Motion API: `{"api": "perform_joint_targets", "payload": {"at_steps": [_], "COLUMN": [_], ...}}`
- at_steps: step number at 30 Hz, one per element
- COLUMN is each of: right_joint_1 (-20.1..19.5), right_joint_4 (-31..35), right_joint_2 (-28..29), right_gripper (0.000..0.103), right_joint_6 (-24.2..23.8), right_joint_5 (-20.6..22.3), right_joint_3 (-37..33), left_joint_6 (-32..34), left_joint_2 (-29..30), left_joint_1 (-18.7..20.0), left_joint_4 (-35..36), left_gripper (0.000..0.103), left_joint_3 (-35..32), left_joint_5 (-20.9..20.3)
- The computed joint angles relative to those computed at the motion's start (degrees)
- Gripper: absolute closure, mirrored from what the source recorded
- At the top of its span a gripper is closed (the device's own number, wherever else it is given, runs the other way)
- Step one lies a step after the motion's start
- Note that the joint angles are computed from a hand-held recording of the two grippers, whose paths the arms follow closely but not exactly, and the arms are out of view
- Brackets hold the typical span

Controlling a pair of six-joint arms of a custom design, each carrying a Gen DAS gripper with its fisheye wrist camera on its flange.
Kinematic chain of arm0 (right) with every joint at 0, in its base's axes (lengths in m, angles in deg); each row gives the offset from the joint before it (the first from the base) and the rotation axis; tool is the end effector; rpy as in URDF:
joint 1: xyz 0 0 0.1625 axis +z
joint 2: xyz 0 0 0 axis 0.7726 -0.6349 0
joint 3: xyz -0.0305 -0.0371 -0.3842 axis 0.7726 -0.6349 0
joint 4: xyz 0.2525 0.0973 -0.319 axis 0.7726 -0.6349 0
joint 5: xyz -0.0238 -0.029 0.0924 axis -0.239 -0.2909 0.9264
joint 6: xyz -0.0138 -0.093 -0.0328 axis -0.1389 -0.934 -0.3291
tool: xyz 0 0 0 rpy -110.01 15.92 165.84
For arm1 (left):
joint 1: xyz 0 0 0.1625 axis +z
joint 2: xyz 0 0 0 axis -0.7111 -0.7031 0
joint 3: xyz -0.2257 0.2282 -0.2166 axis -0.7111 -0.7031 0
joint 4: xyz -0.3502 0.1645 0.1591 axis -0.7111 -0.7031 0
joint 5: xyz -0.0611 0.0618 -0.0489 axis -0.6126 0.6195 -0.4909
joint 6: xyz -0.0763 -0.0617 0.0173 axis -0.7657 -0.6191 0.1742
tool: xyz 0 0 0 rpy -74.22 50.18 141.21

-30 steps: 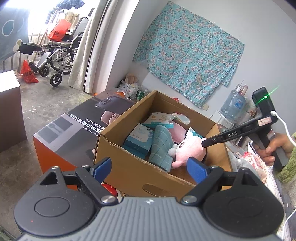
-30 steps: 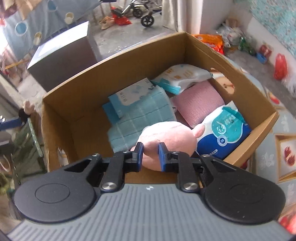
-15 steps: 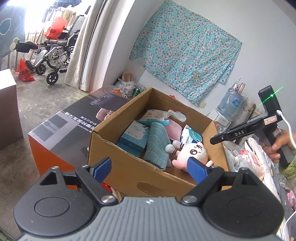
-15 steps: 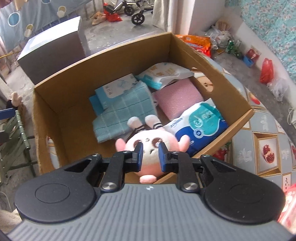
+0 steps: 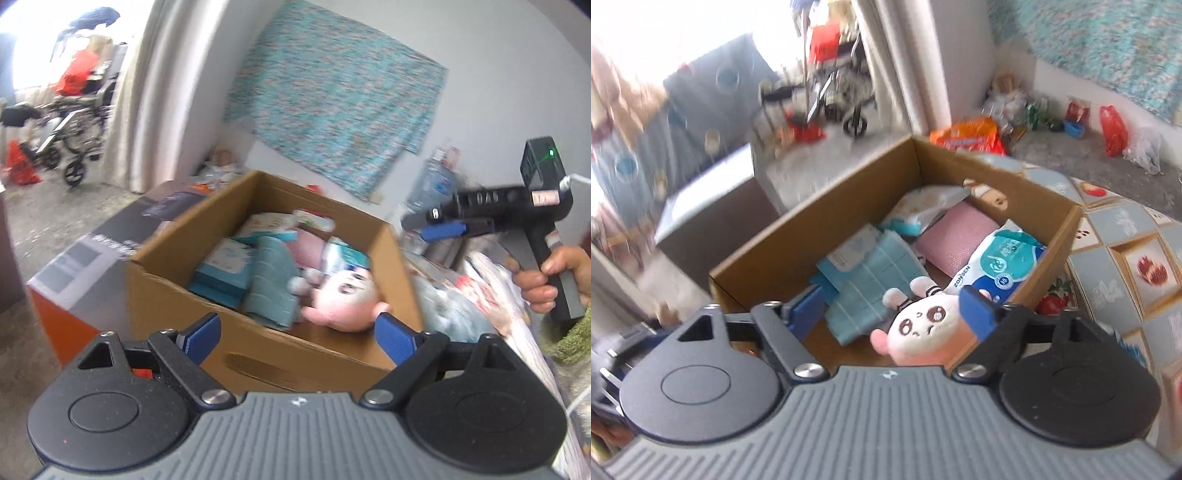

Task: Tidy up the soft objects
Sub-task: 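Move the right tool from the box to the orange-striped sock bundle, then close the right tool on the sock bundle while the left tool grasps the gold tea box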

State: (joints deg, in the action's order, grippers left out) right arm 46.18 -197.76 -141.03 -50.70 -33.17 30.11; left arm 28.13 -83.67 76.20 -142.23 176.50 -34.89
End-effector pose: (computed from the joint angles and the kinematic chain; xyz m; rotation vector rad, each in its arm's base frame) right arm 0.2090 -0.6904 0.3186 1.2765 -2.6671 0.3720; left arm -0.3128 -0.4490 0.0840 0.1065 2.2669 -1.3886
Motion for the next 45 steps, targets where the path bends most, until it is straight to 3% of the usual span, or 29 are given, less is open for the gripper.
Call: {"api": "perform_joint_targets", "payload": {"at_steps": [5,12,17,21,28,32,39,45], "right_joint_1": [-4.2,-12.3,-21.8,-29.3,-37.3,-40.4,-41.3,-38.9], "right_joint_4": [-5.2,-23.6,-37.2,-45.5,-46.9,-47.7,-50.2,-52.7], "right_joint_2": [-10.2,-27.0,-38.5,-43.9,-47.2,-45.7,-40.7,-35.9], "right_gripper": [0.011,0.003,0.002,0.002,0.002,0.002,0.009,0.018], "right_joint_6": [2.6,1.5,2.9,4.3,4.0,5.7,8.4,9.8], "right_joint_5": [6.1,7.4,12.6,14.5,17.4,19.9,20.7,18.2], "right_joint_3": [8.9,27.4,41.4,49.7,53.3,53.0,51.2,46.8], "left_joint_6": [12.9,21.8,25.9,27.1,30.0,34.0,39.7,44.1], "left_joint_2": [5.7,11.5,17.4,21.8,29.3,33.4,38.4,42.0], "left_joint_1": [-1.1,-0.7,-0.5,0.3,0.6,0.8,2.0,3.6], "left_joint_4": [-9.6,-8.6,-8.0,-5.8,-6.3,-7.7,-5.8,-4.5], "left_gripper": [0.007,0.007,0.007,0.007,0.007,0.007,0.014,0.019], "left_joint_3": [-3.3,-9.8,-15.6,-19.8,-26.2,-29.6,-36.5,-42.9], "left_joint_5": [-5.9,-17.9,-23.8,-28.0,-28.7,-27.3,-25.7,-27.7]}}
